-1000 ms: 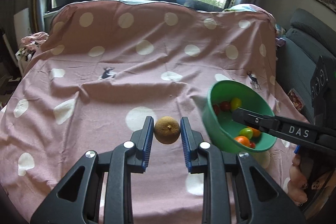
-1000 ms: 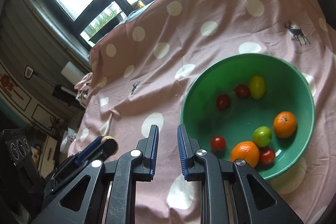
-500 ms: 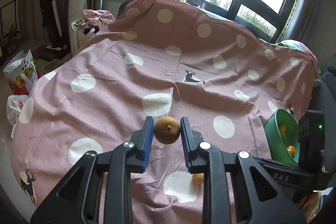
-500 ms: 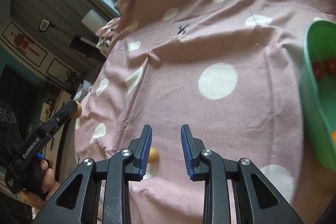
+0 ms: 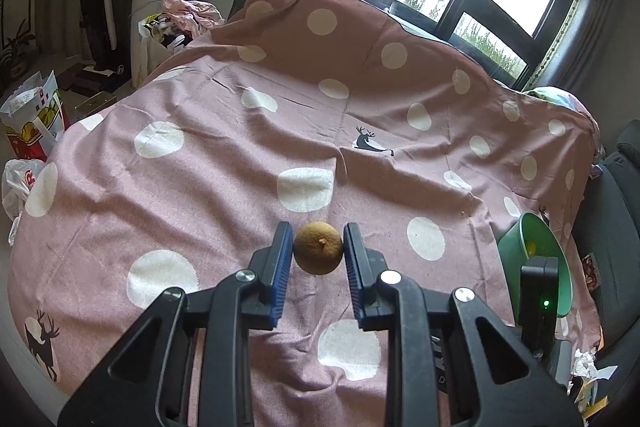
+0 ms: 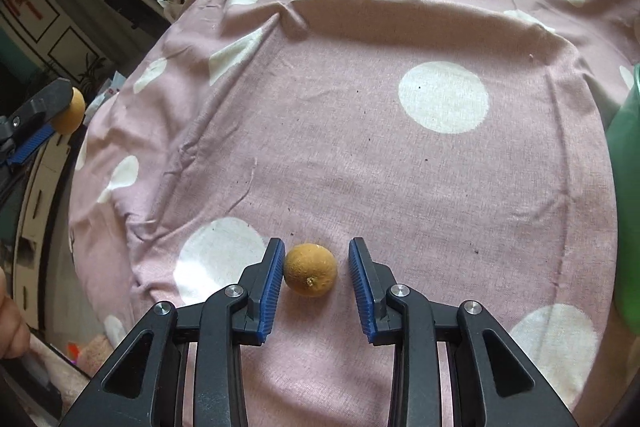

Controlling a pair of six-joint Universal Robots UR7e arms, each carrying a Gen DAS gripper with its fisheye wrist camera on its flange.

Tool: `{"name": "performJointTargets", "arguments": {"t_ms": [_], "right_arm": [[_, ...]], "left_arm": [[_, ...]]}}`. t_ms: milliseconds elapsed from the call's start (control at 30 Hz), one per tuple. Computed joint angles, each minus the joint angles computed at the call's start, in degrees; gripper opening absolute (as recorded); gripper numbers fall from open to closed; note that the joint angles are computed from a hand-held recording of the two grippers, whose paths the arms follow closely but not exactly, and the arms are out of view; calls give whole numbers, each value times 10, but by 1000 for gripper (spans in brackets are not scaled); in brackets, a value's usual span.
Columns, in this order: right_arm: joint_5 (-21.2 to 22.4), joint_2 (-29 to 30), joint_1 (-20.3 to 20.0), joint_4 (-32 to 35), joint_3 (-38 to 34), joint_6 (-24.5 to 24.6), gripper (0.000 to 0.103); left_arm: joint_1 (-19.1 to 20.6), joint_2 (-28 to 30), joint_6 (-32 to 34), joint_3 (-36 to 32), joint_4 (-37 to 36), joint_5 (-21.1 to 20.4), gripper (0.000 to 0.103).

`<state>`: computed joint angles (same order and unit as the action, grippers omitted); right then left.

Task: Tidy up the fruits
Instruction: 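Lift and hold the tan fruits in both grippers above the cloth, then carry the tan fruits in both grippers over the green basin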

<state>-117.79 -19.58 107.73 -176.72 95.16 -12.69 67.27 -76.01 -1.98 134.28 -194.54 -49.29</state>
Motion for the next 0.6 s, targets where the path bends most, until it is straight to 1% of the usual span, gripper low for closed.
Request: {"name": "performJointTargets", "arguments": {"t_ms": [133, 200, 267, 400, 533, 600], "right_arm": [[-33, 11, 15, -24, 4, -33, 33], [-51, 19, 24, -38, 5, -53, 28], [-55, 20, 25, -43, 8, -60, 28], [-37, -2, 16, -44, 19, -31, 28], [-9, -52, 5, -108, 61, -21, 28], [2, -79, -4, -151, 85, -13, 28]], "left_arm": [[-6, 6, 6, 4, -4, 6, 26], [-8, 10, 8, 4, -1, 3, 26], [-13, 14, 9, 5, 2, 2, 26], [-34, 28, 20, 8, -3, 3, 26], [-61, 55, 20, 1, -4, 2, 26], [-71, 76, 18, -7, -7, -11, 26]]}}
